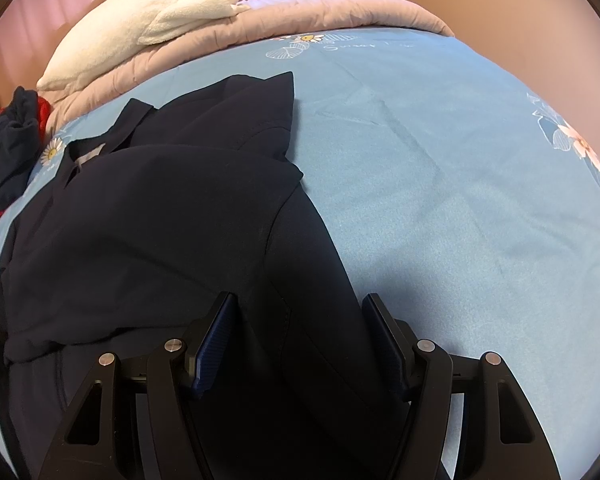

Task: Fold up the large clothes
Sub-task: 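Straighten the folded sleeve along the jacket body with the left tool, release, then move the left tool to the other sleeve cuff and close it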

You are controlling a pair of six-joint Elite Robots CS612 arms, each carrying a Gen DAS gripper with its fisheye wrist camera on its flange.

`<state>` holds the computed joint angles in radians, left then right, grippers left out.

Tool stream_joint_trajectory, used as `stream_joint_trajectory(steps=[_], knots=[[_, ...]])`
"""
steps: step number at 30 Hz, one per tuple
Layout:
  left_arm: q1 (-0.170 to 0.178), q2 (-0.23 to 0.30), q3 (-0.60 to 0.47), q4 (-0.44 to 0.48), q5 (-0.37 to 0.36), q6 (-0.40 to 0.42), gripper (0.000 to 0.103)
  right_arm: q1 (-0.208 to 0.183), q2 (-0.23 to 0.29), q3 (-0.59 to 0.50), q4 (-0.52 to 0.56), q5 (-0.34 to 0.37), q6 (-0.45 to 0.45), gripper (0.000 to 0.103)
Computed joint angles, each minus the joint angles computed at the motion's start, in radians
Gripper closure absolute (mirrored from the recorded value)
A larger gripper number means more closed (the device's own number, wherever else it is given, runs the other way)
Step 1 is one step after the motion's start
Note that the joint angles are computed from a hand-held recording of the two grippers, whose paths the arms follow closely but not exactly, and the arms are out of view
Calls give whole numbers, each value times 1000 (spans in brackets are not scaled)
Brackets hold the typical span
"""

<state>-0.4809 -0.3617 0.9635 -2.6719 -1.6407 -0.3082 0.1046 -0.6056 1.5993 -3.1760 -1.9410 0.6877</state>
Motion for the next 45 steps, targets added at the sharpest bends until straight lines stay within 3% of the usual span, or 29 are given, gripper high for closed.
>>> stream_joint_trajectory(steps=[8, 13, 18, 24, 26, 29, 35, 37, 41, 45], knots=[[-1, 3, 8, -35, 6, -6, 63, 27, -23, 12, -22, -81, -34, 36], [-3, 3, 9, -38, 12, -24, 63, 28, -20, -6, -31, -34, -108, 36], [-2, 0, 15, -46, 7, -28, 63, 16, 3, -43, 77, -13, -84, 36], [-3, -31, 64, -70, 25, -43, 63, 11, 9, -40, 71, -1, -76, 36], [-4, -55, 100, -92, 34, -48, 59, 14, 9, -43, 69, -12, -81, 36], [-8, -93, 157, -127, 93, -59, 44, 26, -3, -31, 59, -51, -69, 36], [1, -189, 303, -307, 110, -99, 14, 59, -50, 37, -151, -89, -101, 35], [2, -220, 353, -378, 136, -124, 5, 75, -65, 54, -214, -105, -128, 26], [14, -278, 459, -510, 182, -217, 0, 106, -86, 89, -368, -108, -191, 16], [34, -308, 523, -578, 219, -304, 0, 130, -97, 103, -475, -84, -238, 4]])
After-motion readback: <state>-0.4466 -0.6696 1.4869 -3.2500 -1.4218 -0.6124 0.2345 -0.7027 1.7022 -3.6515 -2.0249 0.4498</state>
